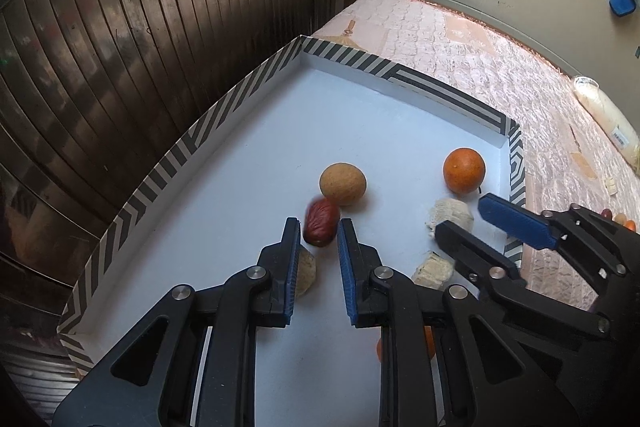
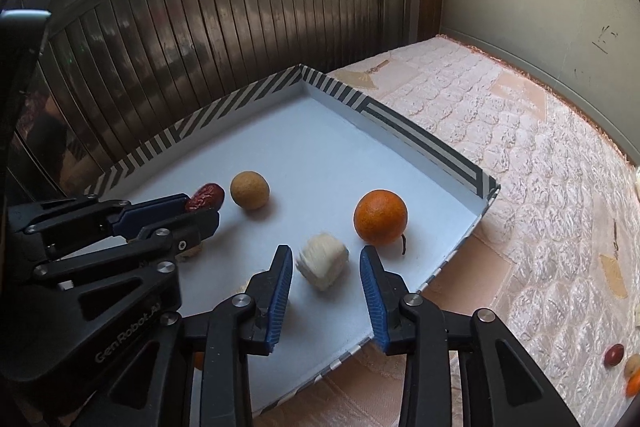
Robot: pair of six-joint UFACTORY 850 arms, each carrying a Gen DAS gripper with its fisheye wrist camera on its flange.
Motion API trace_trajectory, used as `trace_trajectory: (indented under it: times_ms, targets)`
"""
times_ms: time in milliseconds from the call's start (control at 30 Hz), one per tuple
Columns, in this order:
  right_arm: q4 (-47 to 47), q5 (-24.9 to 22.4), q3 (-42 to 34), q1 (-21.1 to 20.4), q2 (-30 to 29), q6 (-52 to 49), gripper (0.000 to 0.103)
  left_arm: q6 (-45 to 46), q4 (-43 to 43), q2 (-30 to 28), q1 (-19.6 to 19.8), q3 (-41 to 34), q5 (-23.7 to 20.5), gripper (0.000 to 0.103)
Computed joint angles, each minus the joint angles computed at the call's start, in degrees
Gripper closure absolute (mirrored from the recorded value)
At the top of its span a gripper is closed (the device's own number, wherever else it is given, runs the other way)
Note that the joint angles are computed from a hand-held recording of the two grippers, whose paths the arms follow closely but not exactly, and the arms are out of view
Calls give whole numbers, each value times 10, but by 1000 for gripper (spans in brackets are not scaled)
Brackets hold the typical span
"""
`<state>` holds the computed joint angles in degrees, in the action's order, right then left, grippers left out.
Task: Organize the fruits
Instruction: 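Carry the red date and white cube into the tray and open both tools, then move both open tools back over the remaining fruits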
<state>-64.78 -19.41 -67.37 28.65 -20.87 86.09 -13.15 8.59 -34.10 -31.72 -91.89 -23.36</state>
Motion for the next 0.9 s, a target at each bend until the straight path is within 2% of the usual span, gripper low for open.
trace_trajectory:
  times_ms: [67,133,200,233,367,633,900]
  targets:
    - [-21,-2,8,3,8,24,68,-10,8,3,-1,2,0,84]
    - [-46,-7,17,7,19,53,67,-21,17,9,-1,9,6,69]
    - [-66,-18,26,12,28,78,64,-44,34,17,-2,19,18,46]
    - [-79,-26,34,15,35,93,64,-42,28,21,-1,24,24,45]
    - [-126,-34,64,18,63,161,60,-41,28,29,-6,31,31,44]
    - [-143,-61,111,26,108,203,60,-50,44,48,-23,51,47,44]
    - [-138,-92,164,28,158,234,60,-1,10,57,-52,58,57,44]
